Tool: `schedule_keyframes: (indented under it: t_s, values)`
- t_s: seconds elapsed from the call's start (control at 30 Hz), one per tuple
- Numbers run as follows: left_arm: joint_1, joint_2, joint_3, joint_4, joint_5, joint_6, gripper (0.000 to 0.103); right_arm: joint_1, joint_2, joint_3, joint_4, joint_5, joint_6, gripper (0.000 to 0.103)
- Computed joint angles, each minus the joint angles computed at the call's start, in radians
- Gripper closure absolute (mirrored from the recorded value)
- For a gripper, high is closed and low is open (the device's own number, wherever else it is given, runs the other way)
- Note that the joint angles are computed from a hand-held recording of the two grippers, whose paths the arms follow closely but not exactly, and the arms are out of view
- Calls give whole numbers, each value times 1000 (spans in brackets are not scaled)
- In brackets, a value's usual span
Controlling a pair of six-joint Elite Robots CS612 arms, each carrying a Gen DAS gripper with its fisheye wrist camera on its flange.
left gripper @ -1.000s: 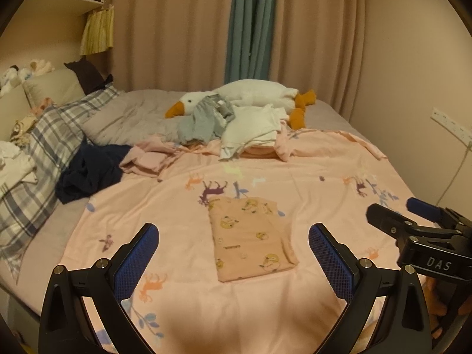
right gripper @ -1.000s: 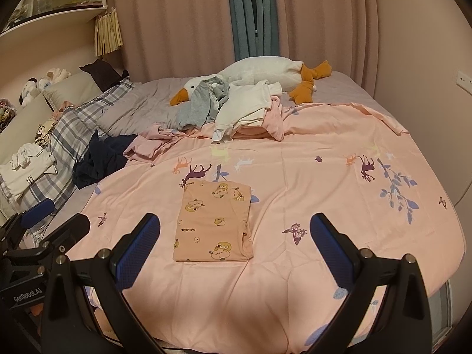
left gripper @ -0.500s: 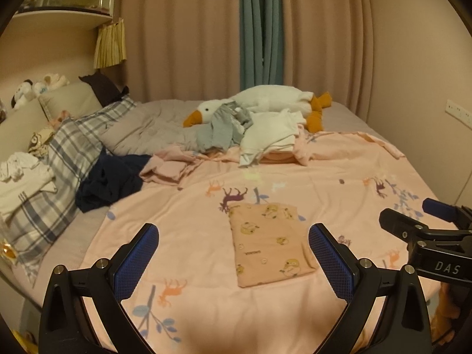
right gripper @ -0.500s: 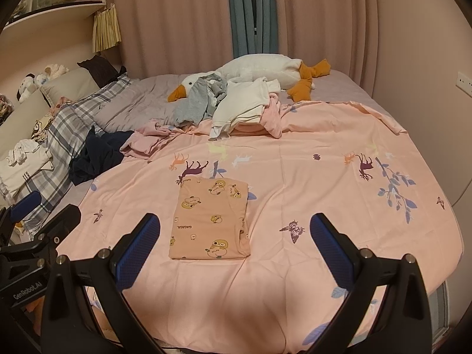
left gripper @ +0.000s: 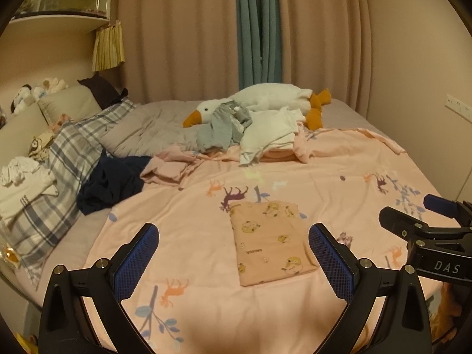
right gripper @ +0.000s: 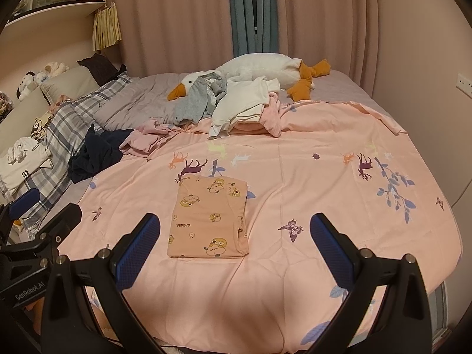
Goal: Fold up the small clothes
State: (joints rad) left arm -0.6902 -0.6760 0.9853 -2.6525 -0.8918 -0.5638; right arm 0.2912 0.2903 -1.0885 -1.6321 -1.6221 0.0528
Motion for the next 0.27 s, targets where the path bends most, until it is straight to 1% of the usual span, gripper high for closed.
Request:
schedule_keyframes:
  t_s: [0.07,0.27]
  values:
    - [2,-3,6,-19,-14,6,2,1,1,-1,0,-5,-4,1]
    - [13,-6,8,-27,-77,-28,1,3,6,-10,-1,-15,-16,1]
